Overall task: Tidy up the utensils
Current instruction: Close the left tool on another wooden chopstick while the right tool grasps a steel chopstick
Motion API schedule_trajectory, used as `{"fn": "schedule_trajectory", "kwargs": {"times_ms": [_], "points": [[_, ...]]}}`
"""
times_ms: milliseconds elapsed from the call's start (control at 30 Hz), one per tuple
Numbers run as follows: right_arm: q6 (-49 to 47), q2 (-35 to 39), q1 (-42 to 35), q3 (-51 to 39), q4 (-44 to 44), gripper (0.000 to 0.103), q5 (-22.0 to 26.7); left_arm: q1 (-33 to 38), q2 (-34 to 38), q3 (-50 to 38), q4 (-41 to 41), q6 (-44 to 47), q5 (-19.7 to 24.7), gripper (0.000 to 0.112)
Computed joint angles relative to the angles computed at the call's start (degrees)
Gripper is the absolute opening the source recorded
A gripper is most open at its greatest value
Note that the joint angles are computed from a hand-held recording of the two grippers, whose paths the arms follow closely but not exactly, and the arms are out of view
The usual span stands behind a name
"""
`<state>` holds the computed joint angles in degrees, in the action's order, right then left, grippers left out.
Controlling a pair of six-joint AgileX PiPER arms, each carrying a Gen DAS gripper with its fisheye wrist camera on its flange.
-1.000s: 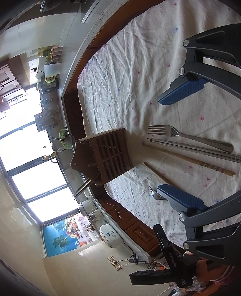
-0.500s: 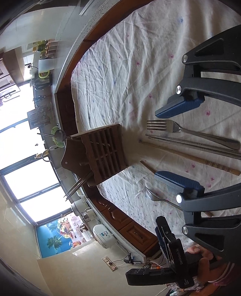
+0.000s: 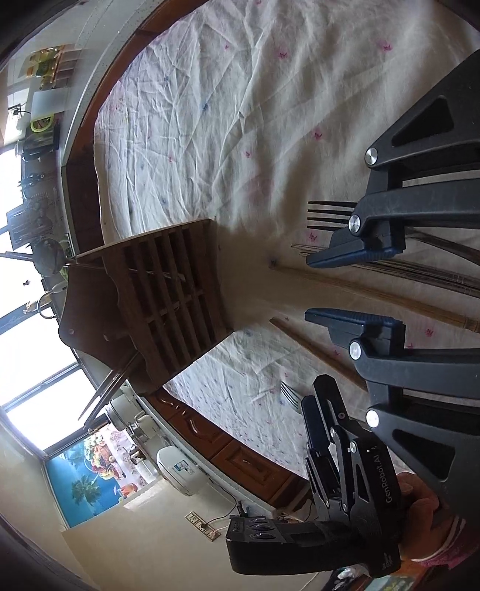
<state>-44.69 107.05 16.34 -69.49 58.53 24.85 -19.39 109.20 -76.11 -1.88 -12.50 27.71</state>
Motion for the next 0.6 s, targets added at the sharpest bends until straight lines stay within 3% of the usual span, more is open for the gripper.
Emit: {"fn": "schedule_trajectory", "kwargs": {"times_ms": [233, 400, 600], "points": [[11.3, 7.4, 1.2, -10.0, -11.8, 0.019, 2.9, 0.6, 6.2, -7.2, -0.9, 2.8, 4.0, 0.030], [19.0, 11.7, 2.5, -16.5, -21.1, 0.014, 6.0, 0.8, 5.5, -6.1, 1.6, 2.4, 4.2, 0.024], [20.1, 12.0, 3.1, -17.8, -25.0, 0.012, 6.8, 2.1, 5.2, -6.8, -1.2, 6.4, 7.6, 0.023]]}}
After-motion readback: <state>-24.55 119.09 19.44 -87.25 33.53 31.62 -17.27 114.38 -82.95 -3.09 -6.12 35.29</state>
